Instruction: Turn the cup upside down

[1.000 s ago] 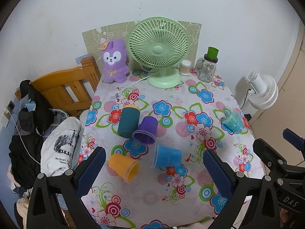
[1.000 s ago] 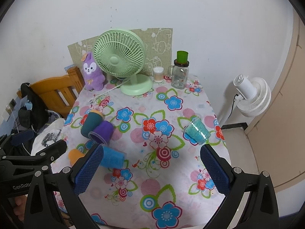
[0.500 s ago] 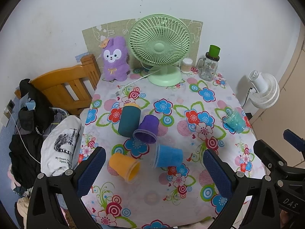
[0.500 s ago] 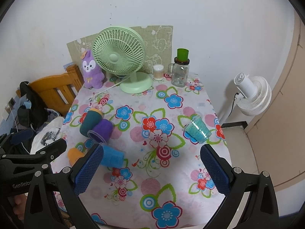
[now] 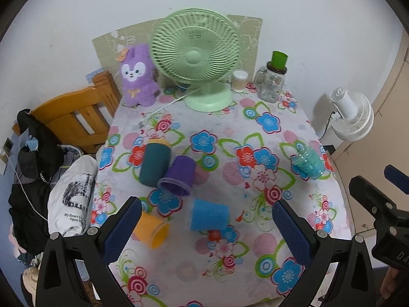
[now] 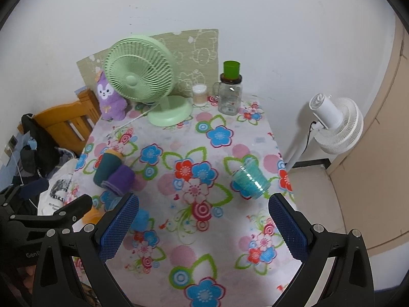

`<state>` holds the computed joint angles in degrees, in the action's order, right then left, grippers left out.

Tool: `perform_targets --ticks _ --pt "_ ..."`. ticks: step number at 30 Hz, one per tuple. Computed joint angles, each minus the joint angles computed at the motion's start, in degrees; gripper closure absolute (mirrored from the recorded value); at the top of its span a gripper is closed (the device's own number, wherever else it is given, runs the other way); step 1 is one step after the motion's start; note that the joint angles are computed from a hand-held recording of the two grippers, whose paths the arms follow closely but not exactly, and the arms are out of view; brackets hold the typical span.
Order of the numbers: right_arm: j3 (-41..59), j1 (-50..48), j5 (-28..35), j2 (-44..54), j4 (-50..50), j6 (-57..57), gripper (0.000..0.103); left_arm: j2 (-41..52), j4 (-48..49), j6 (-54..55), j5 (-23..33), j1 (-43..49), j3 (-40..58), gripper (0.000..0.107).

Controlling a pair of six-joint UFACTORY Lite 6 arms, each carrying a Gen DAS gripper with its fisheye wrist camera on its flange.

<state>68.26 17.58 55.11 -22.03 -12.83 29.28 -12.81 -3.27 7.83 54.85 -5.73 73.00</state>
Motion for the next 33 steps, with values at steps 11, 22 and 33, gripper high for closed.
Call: perform_targets --ticks 11,22,33 --pt "3.5 -23.1 -4.1 8.1 18.3 -32.0 0.001 13.2 7.9 -18.0 -1.8 -15.8 8.1 0.004" --pt "2.8 -35.2 -8.4 19.0 28.8 -51.3 0.001 27.2 10.0 -29.7 -4.9 -25.1 13.6 0.004" --pt "3.0 -39.7 -13.6 31.2 32.6 -58.6 0.001 43.2 5.2 -30.3 -8.4 -29.8 21.5 0.004"
